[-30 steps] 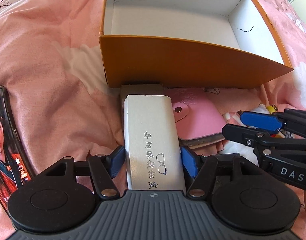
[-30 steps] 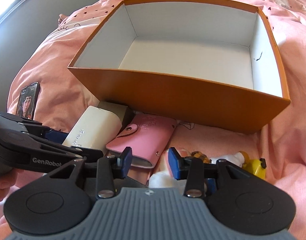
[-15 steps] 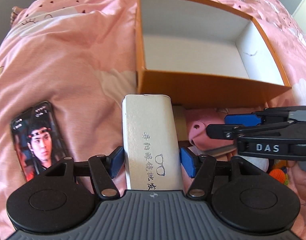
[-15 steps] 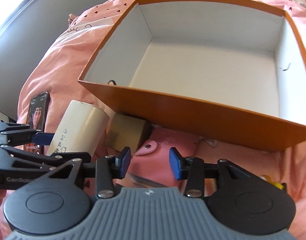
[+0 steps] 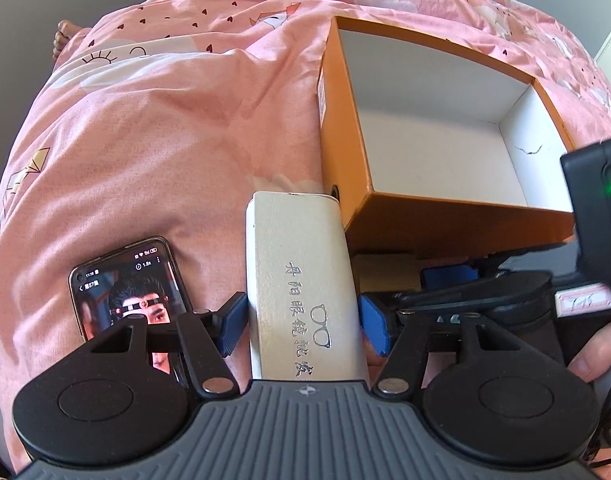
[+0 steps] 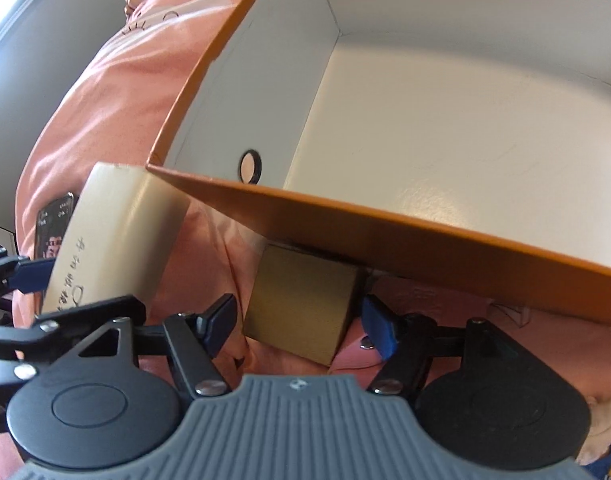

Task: Organize objects
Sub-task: 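Close the right tool on the small gold box and lift it, then carry the white case with the left tool while the right tool carries the gold box over the orange box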

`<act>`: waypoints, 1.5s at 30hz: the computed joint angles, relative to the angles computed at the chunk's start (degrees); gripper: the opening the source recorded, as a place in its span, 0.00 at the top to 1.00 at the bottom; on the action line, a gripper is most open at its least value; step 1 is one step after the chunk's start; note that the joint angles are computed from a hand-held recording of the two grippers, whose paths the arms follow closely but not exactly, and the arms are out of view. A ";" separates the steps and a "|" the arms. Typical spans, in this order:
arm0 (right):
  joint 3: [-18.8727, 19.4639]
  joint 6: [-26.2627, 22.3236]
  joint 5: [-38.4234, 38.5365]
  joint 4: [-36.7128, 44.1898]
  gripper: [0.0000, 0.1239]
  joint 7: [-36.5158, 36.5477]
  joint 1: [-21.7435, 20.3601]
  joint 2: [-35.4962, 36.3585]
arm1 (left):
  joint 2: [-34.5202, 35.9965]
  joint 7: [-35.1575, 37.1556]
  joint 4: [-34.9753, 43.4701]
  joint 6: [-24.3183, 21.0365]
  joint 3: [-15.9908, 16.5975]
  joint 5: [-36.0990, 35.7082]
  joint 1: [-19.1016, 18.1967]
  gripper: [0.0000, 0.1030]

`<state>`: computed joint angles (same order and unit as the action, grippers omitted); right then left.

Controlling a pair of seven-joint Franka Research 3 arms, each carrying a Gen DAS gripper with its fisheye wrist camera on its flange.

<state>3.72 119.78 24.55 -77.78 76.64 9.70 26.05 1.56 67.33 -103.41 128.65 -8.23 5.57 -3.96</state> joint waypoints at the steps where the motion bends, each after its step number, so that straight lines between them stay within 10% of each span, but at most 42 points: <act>1: 0.02 0.29 -0.39 -0.08 0.38 -0.20 0.29 0.11 | -0.08 0.11 -0.12 0.15 0.10 -0.10 0.12 0.33; 12: -0.78 4.84 -6.62 -2.41 0.42 0.55 3.42 0.18 | -0.57 1.02 -1.88 2.93 0.57 -2.74 1.12 0.33; 26: -0.64 9.53 3.51 -14.21 0.48 -8.52 -0.83 -15.57 | -4.53 5.71 -2.98 9.03 0.61 -7.66 -0.05 0.34; 27: -1.06 10.80 3.36 -14.73 0.84 -8.63 -0.86 -16.69 | -4.25 6.73 -2.20 9.19 0.56 -8.29 -0.25 0.34; 28: -1.43 9.46 4.18 -14.13 0.99 -8.80 -1.36 -17.15 | -3.62 7.66 -1.02 9.30 0.48 -8.73 -0.42 0.34; 36: -3.09 7.61 7.31 -13.00 0.93 -9.64 -3.76 -18.47 | 0.44 12.48 5.97 9.39 -0.95 -8.20 -1.48 0.34; 40: -3.39 4.96 7.99 -14.40 0.55 -7.18 -4.25 -18.08 | 0.92 12.13 6.27 8.20 -1.24 -6.67 -1.80 0.34; 45: -2.91 5.67 5.39 -16.36 0.54 -7.73 -3.31 -16.76 | -0.01 10.77 5.16 5.64 -1.03 -5.48 -1.69 0.34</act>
